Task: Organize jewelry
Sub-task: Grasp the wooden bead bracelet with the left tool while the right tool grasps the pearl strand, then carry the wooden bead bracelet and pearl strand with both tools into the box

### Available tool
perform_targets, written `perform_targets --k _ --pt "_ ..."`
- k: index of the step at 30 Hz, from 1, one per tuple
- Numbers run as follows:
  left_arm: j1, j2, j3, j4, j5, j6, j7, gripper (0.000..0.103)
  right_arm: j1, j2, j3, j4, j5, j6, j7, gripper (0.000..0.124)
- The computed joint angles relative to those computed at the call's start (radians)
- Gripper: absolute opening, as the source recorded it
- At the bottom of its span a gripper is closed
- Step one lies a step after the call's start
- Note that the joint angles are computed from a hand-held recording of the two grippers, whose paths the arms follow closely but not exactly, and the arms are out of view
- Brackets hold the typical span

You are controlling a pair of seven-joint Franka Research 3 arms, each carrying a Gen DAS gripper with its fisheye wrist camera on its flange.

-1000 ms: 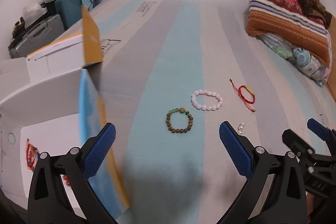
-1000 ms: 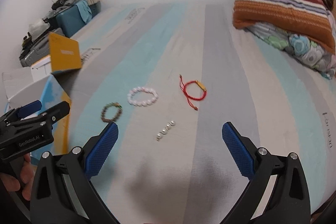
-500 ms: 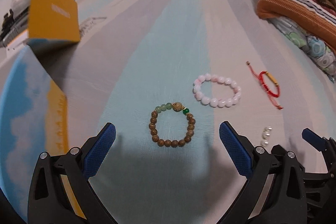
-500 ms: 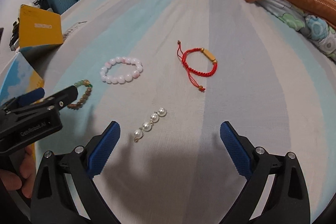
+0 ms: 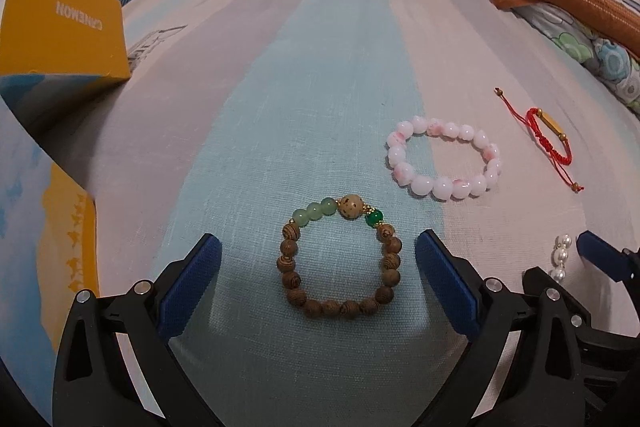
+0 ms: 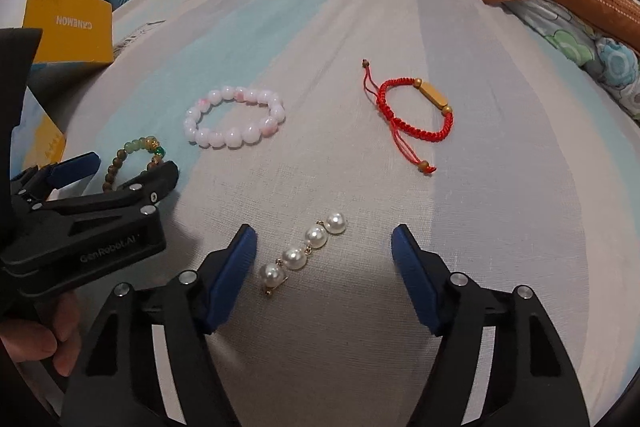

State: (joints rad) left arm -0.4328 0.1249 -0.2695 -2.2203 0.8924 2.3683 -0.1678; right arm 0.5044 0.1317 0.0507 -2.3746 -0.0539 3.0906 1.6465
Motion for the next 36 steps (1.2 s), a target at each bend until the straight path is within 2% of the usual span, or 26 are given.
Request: perform_targets --k 3,5,6,9,11,14,18,19,28,36 --pt "0.0 0.001 0.001 -0.003 0.015 0.019 -0.001 0.086 0.001 -0.003 0.0 -0.002 -0.004 -0.004 -0.001 0.055" --pt "-0.001 -0.002 0.001 -0.006 0.019 0.029 0.001 0.074 -0.015 -0.003 0.02 -0.003 0.027 -0.005 -0.024 0.047" --pt "0.001 -0.002 0.001 -0.008 0.02 0.038 0.0 0.071 -0.005 -0.005 0.007 -0.004 0.014 -0.005 -0.008 0.044" --pt "0.006 -0.007 0.001 -0.013 0.01 0.068 0.027 0.042 -0.025 -0.007 0.03 -0.006 0.054 -0.009 -0.034 0.031" --pt "0.008 -0.008 -0.002 -0.011 -0.009 0.076 0.066 0.015 -0.021 -0.008 0.025 -0.004 0.057 -0.014 -0.022 0.021" --pt "0.008 -0.016 0.0 -0.019 -0.003 0.089 0.065 0.014 -0.037 -0.013 0.042 -0.006 0.094 -0.017 -0.041 0.011" --pt "0.013 -0.032 -0.001 -0.036 0.004 0.121 0.066 0.014 -0.039 -0.021 0.045 -0.014 0.113 -0.013 -0.052 0.011" --pt "0.013 -0.035 -0.002 -0.038 0.005 0.127 0.068 0.007 -0.04 -0.024 0.045 -0.015 0.115 -0.013 -0.053 0.011" --pt "0.017 -0.043 -0.005 -0.045 0.007 0.143 0.072 0.007 -0.064 -0.039 0.071 -0.021 0.191 -0.013 -0.113 0.011" --pt "0.018 -0.053 -0.009 -0.051 0.015 0.149 0.063 0.007 -0.064 -0.044 0.072 -0.025 0.205 -0.01 -0.123 0.011"
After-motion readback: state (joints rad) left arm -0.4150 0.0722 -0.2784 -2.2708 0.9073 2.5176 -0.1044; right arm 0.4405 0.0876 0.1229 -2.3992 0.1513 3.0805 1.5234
